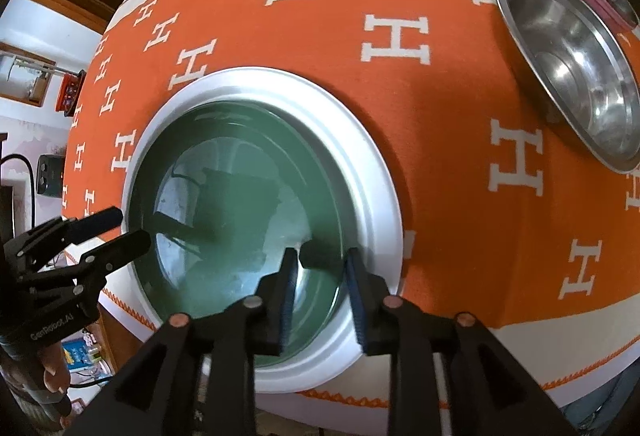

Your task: Organize plates and bowls

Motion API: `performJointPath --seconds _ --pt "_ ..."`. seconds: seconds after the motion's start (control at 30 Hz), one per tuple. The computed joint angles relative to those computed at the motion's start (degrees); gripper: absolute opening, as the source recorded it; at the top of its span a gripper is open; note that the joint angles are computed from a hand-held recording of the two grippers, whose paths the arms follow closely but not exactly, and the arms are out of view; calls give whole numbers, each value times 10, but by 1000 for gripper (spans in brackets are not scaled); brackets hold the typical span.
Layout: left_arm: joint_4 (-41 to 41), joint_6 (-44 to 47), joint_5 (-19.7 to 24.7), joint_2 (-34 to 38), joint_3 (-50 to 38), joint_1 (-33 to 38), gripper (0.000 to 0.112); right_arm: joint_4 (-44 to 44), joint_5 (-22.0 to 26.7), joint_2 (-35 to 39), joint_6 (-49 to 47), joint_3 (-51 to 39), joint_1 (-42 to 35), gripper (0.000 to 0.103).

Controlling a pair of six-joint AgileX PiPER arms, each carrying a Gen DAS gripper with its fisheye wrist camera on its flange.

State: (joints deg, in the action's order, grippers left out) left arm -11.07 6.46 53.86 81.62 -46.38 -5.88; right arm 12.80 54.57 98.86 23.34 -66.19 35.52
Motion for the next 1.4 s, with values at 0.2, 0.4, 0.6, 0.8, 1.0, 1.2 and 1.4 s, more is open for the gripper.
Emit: performJointPath --seconds 0.2,0.4,0.6,0.8,1.0,1.2,1.4 --pt "-10 5 12 -5 -10 6 67 -38 21 -5 22 -23 21 33" --pt "-8 10 27 -18 -18 11 67 -53 32 -16 29 -30 30 33" --pt "-8 13 49 -34 -30 13 72 -56 38 -23 33 -43 39 33" --pt "-14 29 79 -59 -55 35 76 -57 37 -29 33 -51 40 33" --pt "-21 41 106 -69 -100 53 77 -59 42 -30 34 -71 46 33" --pt "-26 59 126 -69 -151 84 80 -64 56 -35 37 -105 44 33" --pt "-24 84 137 -38 -214 115 81 -75 85 -28 34 -166 35 33"
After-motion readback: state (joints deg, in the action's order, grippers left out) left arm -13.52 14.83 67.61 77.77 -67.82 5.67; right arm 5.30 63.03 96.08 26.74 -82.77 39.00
